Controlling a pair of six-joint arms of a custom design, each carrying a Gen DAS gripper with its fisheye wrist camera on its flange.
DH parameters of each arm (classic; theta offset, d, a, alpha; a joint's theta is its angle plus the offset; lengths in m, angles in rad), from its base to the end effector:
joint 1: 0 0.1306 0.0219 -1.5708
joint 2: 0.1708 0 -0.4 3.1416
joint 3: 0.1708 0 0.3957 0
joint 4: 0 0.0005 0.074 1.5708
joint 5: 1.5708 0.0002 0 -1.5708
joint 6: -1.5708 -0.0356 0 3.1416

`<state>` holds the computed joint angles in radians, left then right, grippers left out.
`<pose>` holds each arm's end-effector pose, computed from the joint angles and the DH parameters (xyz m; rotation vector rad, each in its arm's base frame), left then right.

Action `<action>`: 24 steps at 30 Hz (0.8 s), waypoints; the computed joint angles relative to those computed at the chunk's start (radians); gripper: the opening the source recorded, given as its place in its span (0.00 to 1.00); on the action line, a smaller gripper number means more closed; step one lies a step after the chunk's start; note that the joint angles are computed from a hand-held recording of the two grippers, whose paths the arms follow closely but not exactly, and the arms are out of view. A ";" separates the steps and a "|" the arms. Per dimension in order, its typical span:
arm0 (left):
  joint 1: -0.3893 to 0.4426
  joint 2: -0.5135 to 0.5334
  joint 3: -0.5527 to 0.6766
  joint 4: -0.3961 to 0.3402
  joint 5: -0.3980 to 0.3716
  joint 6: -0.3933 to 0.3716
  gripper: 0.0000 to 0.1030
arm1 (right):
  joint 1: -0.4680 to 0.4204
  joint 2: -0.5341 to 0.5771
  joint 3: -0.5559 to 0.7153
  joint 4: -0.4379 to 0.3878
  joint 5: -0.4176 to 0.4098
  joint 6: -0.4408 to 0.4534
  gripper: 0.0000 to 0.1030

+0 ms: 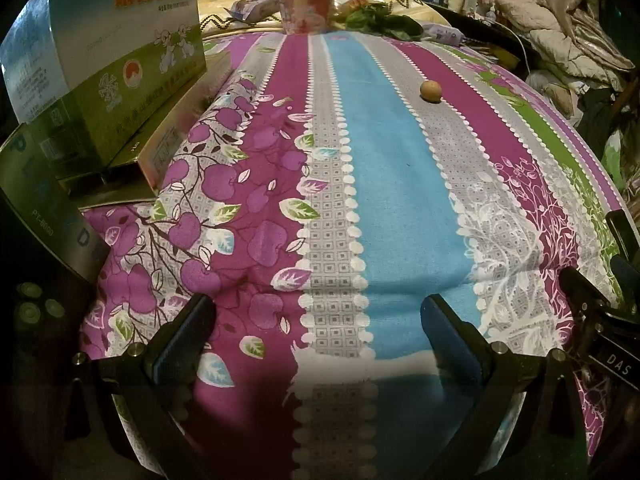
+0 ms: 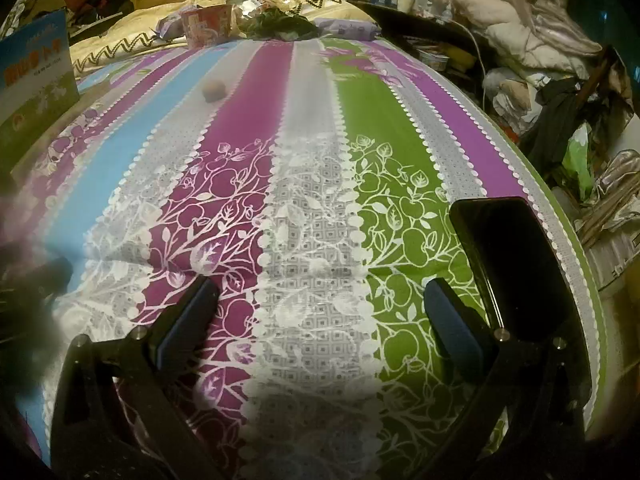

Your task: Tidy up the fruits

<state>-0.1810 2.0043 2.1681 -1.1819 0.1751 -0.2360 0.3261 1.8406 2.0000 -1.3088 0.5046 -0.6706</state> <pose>0.6841 -0.1320 0.4314 0.5963 2.5084 -0.2061 0.5987 0.1838 0.4592 0.5689 2.4593 -0.3131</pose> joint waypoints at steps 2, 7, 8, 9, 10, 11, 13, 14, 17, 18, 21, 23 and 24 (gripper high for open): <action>0.000 -0.004 -0.008 0.004 0.000 0.000 1.00 | 0.006 -0.006 -0.011 0.002 0.003 -0.007 1.00; 0.000 -0.006 -0.011 0.005 0.000 0.000 1.00 | 0.006 -0.008 -0.013 0.005 0.002 -0.007 1.00; 0.000 -0.005 -0.010 0.005 0.000 0.000 1.00 | 0.005 -0.007 -0.012 0.004 0.002 -0.005 1.00; 0.000 -0.003 -0.006 0.003 0.000 0.000 1.00 | 0.005 -0.006 -0.011 0.002 0.002 -0.005 1.00; 0.000 -0.004 -0.007 0.004 0.000 0.000 1.00 | 0.005 -0.005 -0.009 0.000 0.002 -0.006 1.00; 0.000 -0.003 -0.006 0.003 0.000 0.000 1.00 | 0.005 -0.007 -0.012 0.002 0.002 -0.006 1.00; 0.000 -0.004 -0.007 0.003 0.000 0.000 1.00 | 0.005 -0.008 -0.013 0.004 0.001 -0.007 1.00; 0.000 -0.003 -0.006 0.003 0.000 0.000 1.00 | 0.005 -0.008 -0.014 0.004 0.002 -0.005 1.00; 0.000 -0.003 -0.005 0.002 0.000 0.000 1.00 | 0.004 -0.009 -0.015 0.004 0.002 -0.005 1.00; 0.000 -0.003 -0.005 0.002 0.000 0.000 1.00 | 0.004 -0.009 -0.015 0.005 0.002 -0.004 1.00; 0.000 -0.003 -0.005 0.002 -0.001 0.000 1.00 | 0.004 -0.010 -0.017 0.006 0.001 -0.005 1.00; 0.000 -0.003 -0.005 0.002 -0.001 0.000 1.00 | 0.004 -0.010 -0.017 0.006 0.001 -0.005 1.00; 0.000 -0.003 -0.005 0.002 -0.001 0.000 1.00 | 0.004 -0.010 -0.017 0.006 0.001 -0.005 1.00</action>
<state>-0.1813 2.0016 2.1630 -1.1797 0.1744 -0.2358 0.3296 1.8305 1.9831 -1.3026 0.5054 -0.6751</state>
